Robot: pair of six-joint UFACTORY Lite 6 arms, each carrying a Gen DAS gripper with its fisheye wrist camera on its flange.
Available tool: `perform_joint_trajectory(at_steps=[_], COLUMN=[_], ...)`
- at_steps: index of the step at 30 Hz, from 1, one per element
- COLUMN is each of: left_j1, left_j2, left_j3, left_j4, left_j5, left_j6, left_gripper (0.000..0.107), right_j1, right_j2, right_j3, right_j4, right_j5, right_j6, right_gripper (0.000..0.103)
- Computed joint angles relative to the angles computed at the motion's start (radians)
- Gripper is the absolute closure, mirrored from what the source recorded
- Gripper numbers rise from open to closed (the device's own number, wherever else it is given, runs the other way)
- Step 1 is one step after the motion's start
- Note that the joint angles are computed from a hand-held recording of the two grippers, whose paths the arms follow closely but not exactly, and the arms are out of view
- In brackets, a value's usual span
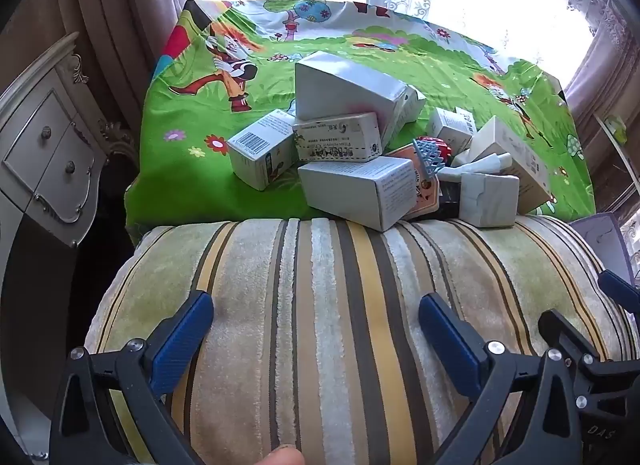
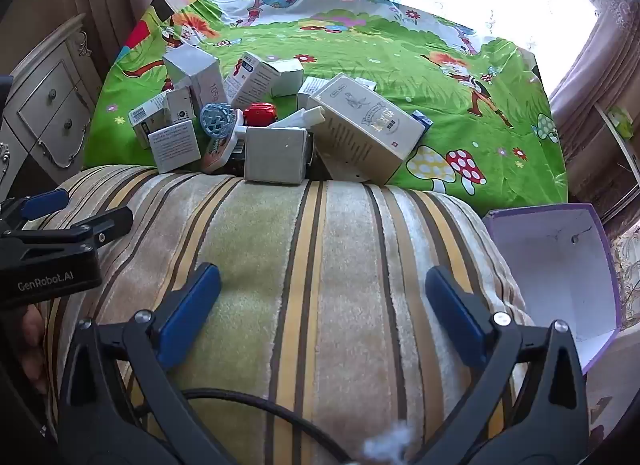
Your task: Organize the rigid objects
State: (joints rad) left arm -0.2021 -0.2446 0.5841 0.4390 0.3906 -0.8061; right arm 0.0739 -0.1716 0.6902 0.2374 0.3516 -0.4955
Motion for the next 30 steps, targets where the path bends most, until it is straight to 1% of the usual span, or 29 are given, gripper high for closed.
perform_joint_trajectory(at_steps=[1,2,3,9,10,11,12,16,20,24,27,30], left_j1=[-0.003,0.006,0.006,0.041,0.047,0.023,0.004,-0.018,-0.006,-0.001,-0.006,-0.018], left_j2=[-0.001,-0.009,-0.01,-0.049,-0.022,0.001,0.003,0.02,0.016,-0.001,0.0,0.009], left_j3=[-0.001,-0.008,-0.007,-0.02,-0.016,-0.006,-0.005,0.007,0.006,-0.007,-0.006,0.002], left_j4=[0.01,-0.019,-0.021,-0.089,-0.066,-0.02,0.008,0.051,0.017,0.007,0.014,0.041], left_j5=[-0.002,-0.013,-0.01,0.007,-0.015,-0.014,-0.007,0.008,0.005,0.004,0.006,0.015], left_j6=[-0.008,0.013,0.018,0.117,0.094,0.029,-0.016,-0.067,-0.035,-0.027,-0.042,-0.073], left_gripper=[0.004,0.004,0.004,0.004,0.004,0.004,0.004,0.004,0.004,0.004,0.004,0.004], right_j1=[-0.005,-0.01,-0.016,-0.014,-0.016,-0.026,-0.019,-0.008,-0.018,-0.008,-0.008,-0.015], right_j2=[0.005,-0.02,-0.017,-0.016,-0.018,-0.02,-0.022,-0.021,-0.016,-0.038,-0.037,-0.045], right_j3=[0.001,-0.029,-0.026,-0.023,-0.026,-0.029,-0.027,-0.022,-0.02,-0.041,-0.043,-0.056], right_j4=[0.027,0.095,0.121,0.095,0.098,0.111,0.096,0.068,0.096,0.085,0.089,0.138], right_j5=[-0.005,-0.04,-0.034,-0.031,-0.031,-0.031,-0.028,-0.027,-0.026,-0.041,-0.048,-0.058], right_j6=[-0.028,-0.096,-0.122,-0.098,-0.103,-0.124,-0.104,-0.067,-0.101,-0.085,-0.089,-0.136], right_gripper=[0.0,0.0,0.0,0.0,0.0,0.0,0.0,0.0,0.0,0.0,0.0,0.0])
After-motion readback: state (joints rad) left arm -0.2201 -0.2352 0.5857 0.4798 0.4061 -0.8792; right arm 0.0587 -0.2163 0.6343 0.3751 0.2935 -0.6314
